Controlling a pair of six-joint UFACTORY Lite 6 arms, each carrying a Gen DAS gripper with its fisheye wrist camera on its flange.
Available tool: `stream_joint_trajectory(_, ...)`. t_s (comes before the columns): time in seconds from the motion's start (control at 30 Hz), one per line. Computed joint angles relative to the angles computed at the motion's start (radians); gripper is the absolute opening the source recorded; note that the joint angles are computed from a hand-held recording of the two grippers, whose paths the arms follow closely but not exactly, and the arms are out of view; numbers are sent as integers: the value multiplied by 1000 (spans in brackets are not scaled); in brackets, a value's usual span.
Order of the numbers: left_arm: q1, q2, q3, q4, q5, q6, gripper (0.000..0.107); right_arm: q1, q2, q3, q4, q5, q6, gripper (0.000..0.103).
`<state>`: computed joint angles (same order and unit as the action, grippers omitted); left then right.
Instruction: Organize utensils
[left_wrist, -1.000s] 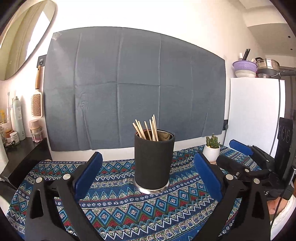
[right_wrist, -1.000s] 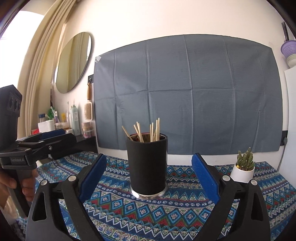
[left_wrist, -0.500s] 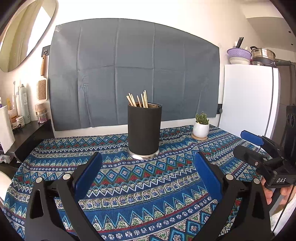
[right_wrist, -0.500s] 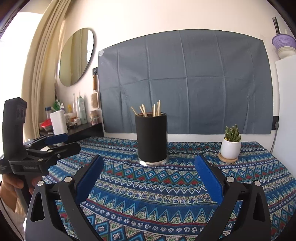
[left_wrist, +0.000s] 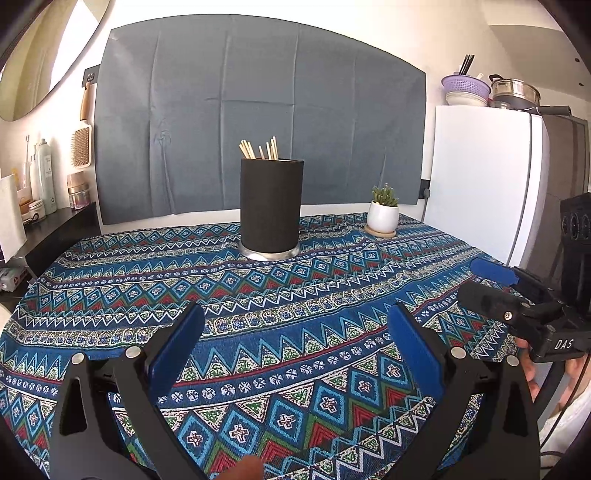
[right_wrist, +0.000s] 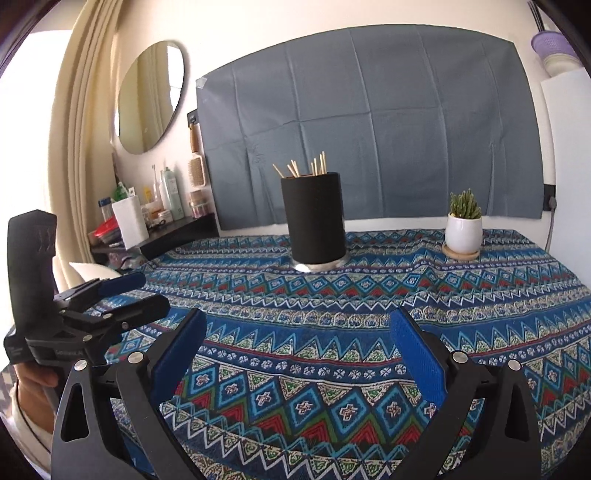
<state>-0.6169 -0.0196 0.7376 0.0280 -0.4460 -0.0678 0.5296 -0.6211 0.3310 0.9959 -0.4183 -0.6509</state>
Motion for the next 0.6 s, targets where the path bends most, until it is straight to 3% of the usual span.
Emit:
stream_joint_trajectory(0.17,-3,18,-15,18,-1,-51,97,16,48,-28,97,-41,-50,95)
stream_joint_trajectory(0.27,-13,44,-19,-93,-16,18,97,70,58,-62,166,-155,-74,95)
stream_joint_trajectory(0.37,13,67,-11,-44,3,-70,97,117,27,-81,237,-225,-136,95)
stream_joint_trajectory(0.47,2,80,-5,-135,28,4,97,172,27,-87,299,-322,-201,95)
stream_joint_trajectory(0.6,-33,80,-16,-224,11,112,97,171,15,-109,254,-337,-154,95)
